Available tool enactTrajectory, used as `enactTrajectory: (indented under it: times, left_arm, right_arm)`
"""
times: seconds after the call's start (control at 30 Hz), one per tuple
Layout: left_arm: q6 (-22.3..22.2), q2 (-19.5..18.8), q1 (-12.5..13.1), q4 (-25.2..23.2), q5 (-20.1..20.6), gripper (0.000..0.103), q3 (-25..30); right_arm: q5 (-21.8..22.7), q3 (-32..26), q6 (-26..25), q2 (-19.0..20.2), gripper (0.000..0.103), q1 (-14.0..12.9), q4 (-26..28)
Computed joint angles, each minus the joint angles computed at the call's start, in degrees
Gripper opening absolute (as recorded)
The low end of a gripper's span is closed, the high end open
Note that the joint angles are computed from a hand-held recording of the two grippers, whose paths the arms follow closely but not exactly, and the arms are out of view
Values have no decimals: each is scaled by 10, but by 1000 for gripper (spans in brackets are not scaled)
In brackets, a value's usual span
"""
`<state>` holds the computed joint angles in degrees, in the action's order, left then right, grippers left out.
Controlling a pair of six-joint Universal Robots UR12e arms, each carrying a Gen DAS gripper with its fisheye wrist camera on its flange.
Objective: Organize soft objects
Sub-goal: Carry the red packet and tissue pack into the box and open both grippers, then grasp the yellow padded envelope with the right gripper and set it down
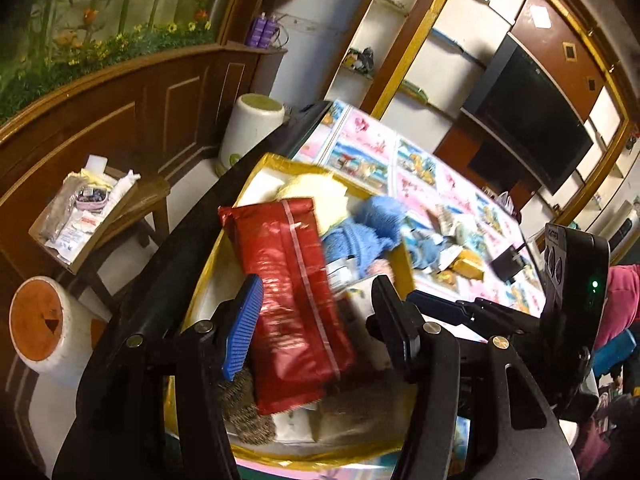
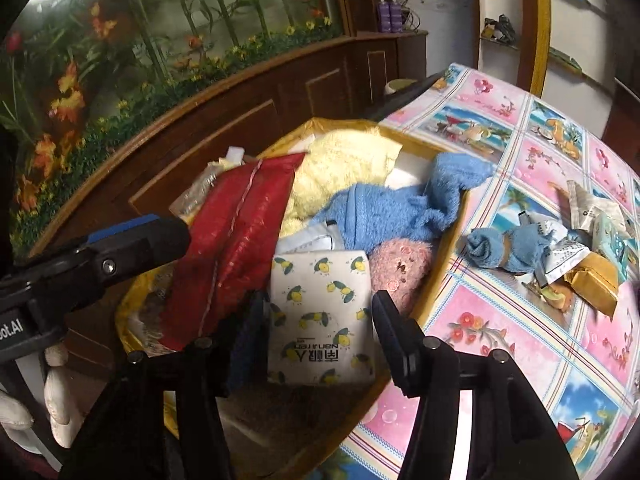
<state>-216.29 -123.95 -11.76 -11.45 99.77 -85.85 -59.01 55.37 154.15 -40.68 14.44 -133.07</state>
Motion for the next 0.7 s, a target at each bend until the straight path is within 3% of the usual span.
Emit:
enactTrajectory:
  times: [0.17,0.27,0.5,0.7]
  left_arm:
    - [15,-3,-12,11,-8,57,10]
    - [25,-10,-20,5,-27,57,25]
    - [76,-30,-41,-17,-49,57,62]
    - [59,-38,-43,-31,-51,57,74]
  right_arm:
    - [27,18,52,-8,59,-19,-30]
    - [20,26,71,-10,59,-31,-43]
    - [-67,22,125,-2,59,-61,-72]
    - [-134,-30,192,29,59,-79,-62]
